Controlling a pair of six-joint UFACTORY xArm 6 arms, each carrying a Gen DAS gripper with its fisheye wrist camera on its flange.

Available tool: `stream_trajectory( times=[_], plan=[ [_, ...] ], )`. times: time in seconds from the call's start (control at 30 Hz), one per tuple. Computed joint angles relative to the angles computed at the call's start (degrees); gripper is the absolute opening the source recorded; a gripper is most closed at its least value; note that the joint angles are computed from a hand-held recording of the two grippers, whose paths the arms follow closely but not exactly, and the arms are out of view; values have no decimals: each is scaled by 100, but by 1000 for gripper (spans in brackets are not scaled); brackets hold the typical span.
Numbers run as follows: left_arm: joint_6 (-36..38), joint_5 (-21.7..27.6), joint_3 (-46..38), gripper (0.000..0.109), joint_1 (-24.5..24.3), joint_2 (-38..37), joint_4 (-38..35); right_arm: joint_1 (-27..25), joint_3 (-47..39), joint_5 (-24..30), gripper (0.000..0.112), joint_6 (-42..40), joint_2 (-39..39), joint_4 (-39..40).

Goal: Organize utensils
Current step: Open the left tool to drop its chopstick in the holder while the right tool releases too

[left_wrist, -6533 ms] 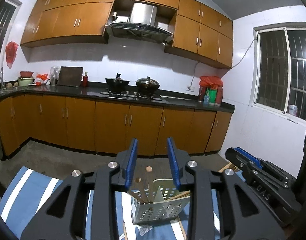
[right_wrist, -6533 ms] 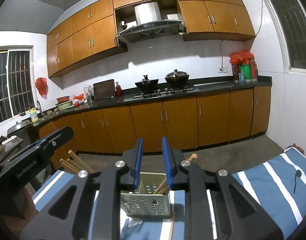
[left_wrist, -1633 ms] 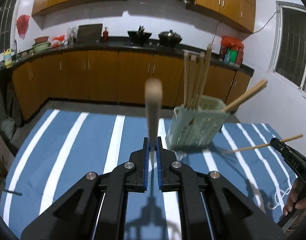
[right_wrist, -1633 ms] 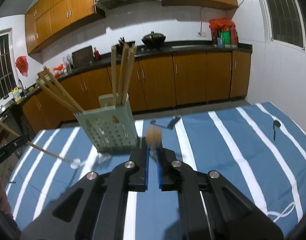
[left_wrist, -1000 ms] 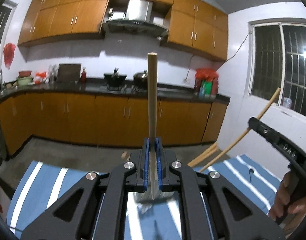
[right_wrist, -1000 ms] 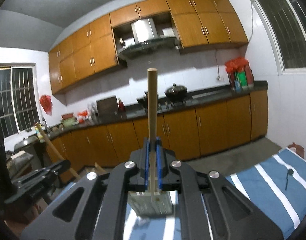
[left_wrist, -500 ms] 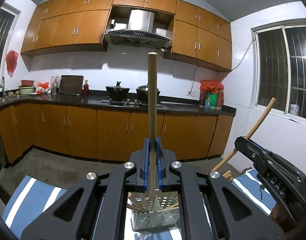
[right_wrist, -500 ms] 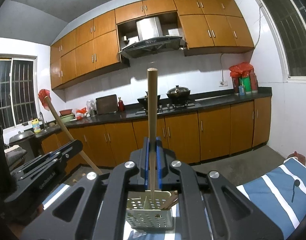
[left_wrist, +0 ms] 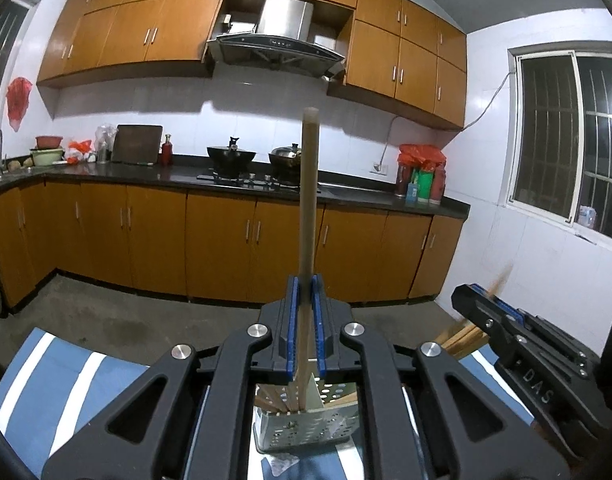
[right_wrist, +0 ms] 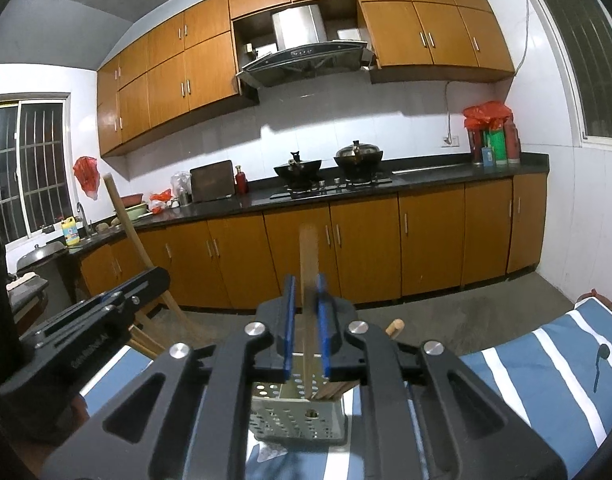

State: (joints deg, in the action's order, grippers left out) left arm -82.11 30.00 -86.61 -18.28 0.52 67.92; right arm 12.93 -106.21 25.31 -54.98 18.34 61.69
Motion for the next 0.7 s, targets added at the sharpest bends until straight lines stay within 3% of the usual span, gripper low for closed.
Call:
stream_trajectory(
  times=[0.07,0.23,0.47,0.7],
  plan=[
    [-154,69,104,39,-13,-145,103,-7,71,-33,22,-37,-74,50],
    [-415,138,364,47,7,-512,213,-63,346,-123,34,-308,-379,362],
    [-753,467,842,68,-151,-1150,474,-157,1008,-221,58,-802,-995,833],
    [-800,1315,1426,93,-688,-1902,844,-120,2048,-606,97,-1989,-1999,1834]
  ],
)
